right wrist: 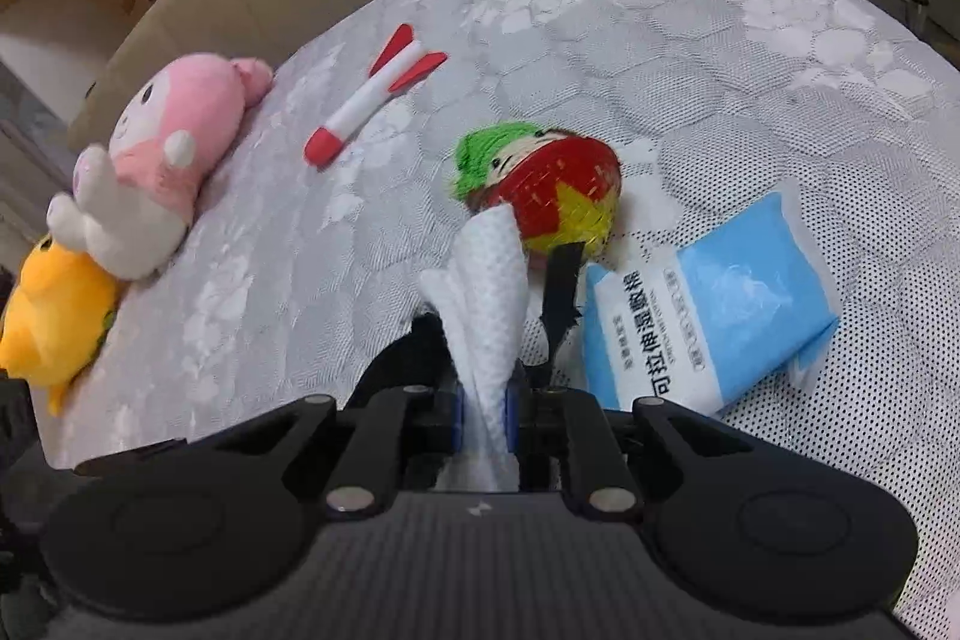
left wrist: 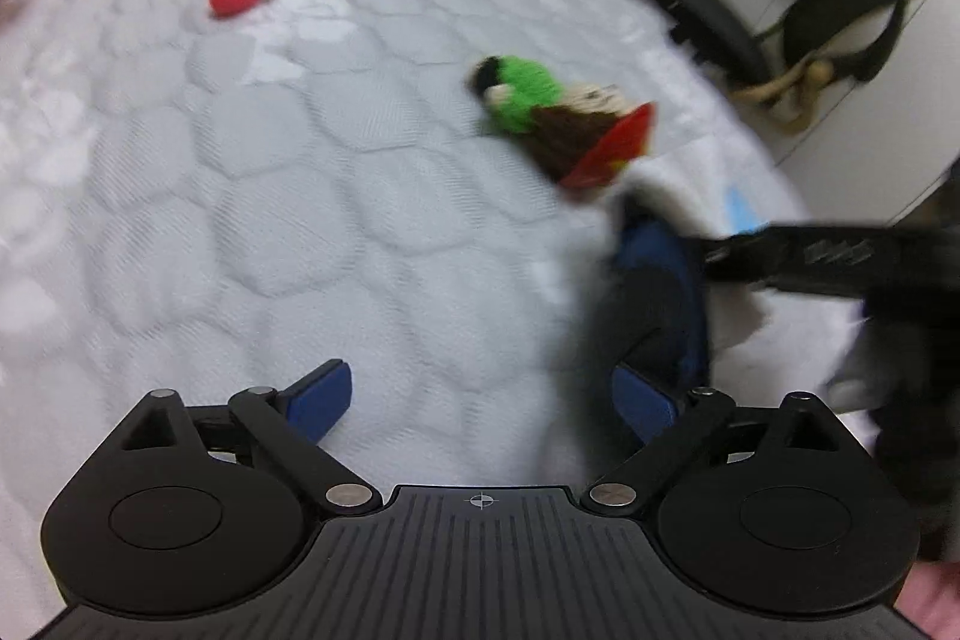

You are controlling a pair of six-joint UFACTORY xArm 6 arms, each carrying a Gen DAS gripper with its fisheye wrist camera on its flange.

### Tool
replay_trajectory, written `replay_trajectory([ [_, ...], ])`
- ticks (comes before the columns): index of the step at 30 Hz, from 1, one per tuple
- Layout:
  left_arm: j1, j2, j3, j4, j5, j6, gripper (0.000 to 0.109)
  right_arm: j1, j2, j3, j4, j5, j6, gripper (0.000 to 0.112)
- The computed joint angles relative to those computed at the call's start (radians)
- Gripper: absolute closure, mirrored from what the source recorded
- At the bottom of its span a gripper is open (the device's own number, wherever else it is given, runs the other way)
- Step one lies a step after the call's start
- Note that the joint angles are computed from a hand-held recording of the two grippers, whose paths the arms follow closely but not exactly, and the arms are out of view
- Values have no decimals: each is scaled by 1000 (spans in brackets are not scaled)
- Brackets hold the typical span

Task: Clean container
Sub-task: 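Wipe the knee pad's black back with the right gripper while the left gripper holds it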

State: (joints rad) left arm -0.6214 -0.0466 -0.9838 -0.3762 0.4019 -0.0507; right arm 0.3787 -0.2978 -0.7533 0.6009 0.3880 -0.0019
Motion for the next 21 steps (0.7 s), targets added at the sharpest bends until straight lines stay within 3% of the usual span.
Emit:
replay_trajectory([
  [3,-16,-15,13,-141,-26,137,11,7,-1,4,-106,-2,59,98],
  [5,-24,-21,12,-205,-23,215,11,9,-7,7,-83,-9,37,98],
  [9,-21,-41,8,-435,42,414,10,-5,-8,5,-62,-15,31,97],
  [12,-9,-43,0,-513,105,460,8,-21,-7,7,-58,-11,40,96],
  [14,-1,-8,-30,-496,159,421,7,-26,-3,6,-55,-7,38,96],
  [17,-18,81,-102,-269,199,231,7,-19,5,0,-53,-7,29,96],
  [21,-53,133,-128,-154,140,138,7,-3,10,7,-111,-29,52,96],
])
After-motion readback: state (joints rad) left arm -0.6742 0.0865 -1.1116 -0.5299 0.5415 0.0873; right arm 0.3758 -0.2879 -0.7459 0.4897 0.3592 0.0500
